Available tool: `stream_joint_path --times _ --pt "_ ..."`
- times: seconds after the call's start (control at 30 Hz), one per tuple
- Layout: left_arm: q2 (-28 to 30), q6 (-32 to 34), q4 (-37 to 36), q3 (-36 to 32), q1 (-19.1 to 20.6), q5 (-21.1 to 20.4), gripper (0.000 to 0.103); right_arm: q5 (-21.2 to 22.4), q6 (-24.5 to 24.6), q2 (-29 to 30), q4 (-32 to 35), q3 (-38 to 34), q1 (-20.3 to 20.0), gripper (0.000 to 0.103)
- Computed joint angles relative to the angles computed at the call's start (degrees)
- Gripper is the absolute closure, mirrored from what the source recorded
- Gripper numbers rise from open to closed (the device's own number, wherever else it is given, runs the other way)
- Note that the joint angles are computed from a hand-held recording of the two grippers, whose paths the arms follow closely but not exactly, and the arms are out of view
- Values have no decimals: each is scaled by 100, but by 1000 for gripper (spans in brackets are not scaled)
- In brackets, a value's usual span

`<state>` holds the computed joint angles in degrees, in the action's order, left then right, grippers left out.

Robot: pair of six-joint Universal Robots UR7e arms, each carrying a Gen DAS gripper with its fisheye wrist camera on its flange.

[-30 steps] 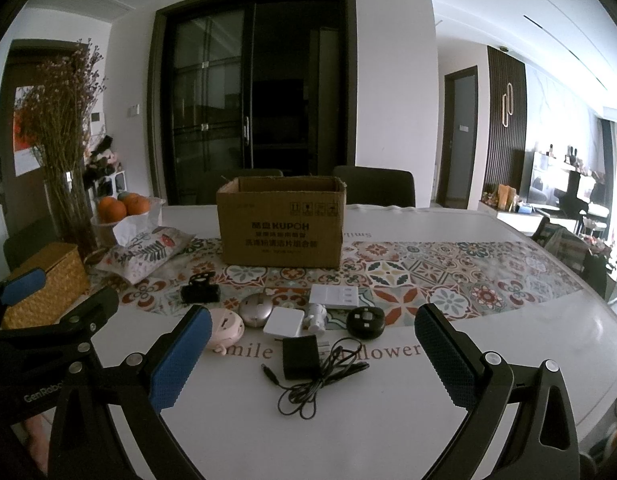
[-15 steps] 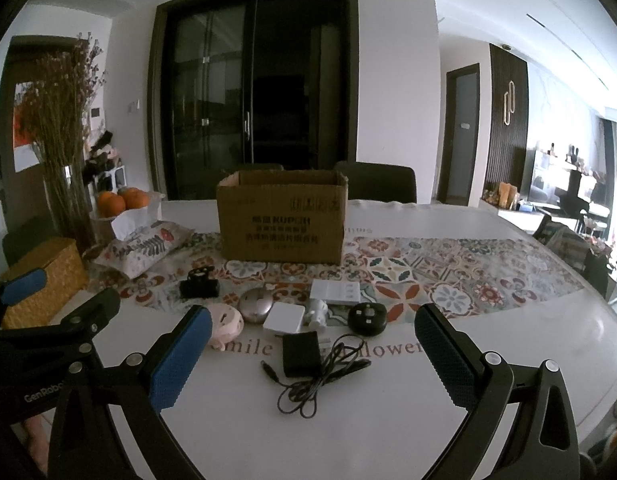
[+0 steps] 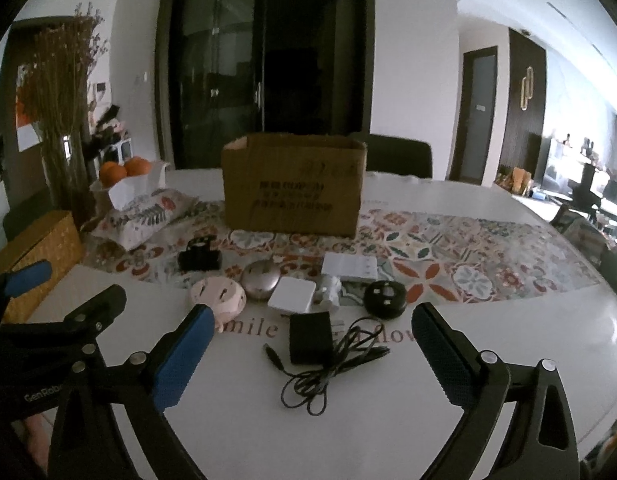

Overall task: Organize rigid objects
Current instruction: 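Reach the left gripper to the pink round gadget and close on it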

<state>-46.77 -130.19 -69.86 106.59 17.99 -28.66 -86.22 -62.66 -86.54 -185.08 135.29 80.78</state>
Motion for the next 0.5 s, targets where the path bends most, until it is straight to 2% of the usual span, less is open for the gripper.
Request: stream_joint_path --times 0.27,0.5 --pt "-131 605 -646 165 297 44 0 -489 47 424 327 -302 182 18" --pt "-263 1400 -1614 415 529 70 0 -859 133 804 549 -563 288 26"
